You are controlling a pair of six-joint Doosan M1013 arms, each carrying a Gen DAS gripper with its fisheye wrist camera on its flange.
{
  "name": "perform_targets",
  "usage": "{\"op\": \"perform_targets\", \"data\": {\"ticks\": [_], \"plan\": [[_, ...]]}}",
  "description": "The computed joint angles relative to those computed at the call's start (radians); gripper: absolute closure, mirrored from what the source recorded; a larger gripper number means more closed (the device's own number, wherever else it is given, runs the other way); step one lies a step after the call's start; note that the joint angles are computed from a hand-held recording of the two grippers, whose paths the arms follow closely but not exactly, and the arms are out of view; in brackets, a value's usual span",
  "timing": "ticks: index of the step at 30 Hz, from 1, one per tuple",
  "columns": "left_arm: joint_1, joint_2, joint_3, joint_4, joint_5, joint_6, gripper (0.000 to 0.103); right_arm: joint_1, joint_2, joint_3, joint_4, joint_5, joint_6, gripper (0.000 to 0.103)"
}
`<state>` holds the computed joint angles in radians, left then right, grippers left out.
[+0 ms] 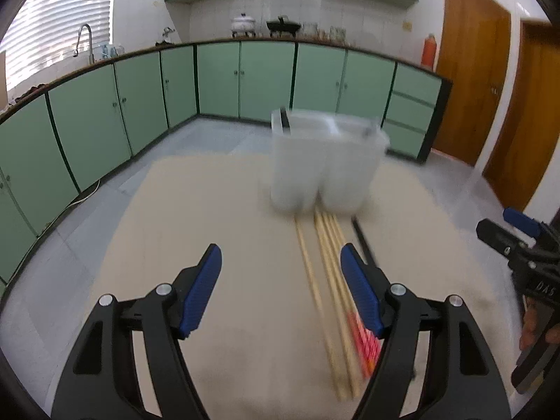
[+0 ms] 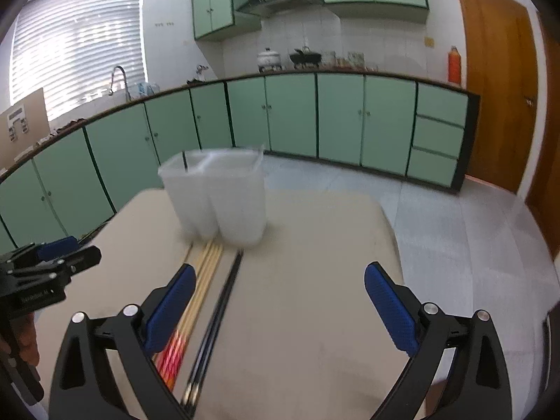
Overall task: Organize utensils
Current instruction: 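Move both grippers back over the chopsticks on the mat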
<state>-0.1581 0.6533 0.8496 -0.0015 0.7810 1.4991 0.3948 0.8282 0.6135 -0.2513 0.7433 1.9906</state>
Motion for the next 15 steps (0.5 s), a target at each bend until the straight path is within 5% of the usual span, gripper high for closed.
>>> {"op": "perform_targets", "data": {"ticks": [8, 15], "plan": [[-0.004, -0.049, 0.125, -0.022, 0.038, 0.044, 0.035, 0.018, -0.089, 0.203, 0.021, -0.04, 0.027, 0.013], [-0.011, -0.081, 0.197, -0.01, 0.031, 0.035, 0.036, 0.033, -0.117, 0.273, 0.058, -0.036, -0.004, 0.026]]}}
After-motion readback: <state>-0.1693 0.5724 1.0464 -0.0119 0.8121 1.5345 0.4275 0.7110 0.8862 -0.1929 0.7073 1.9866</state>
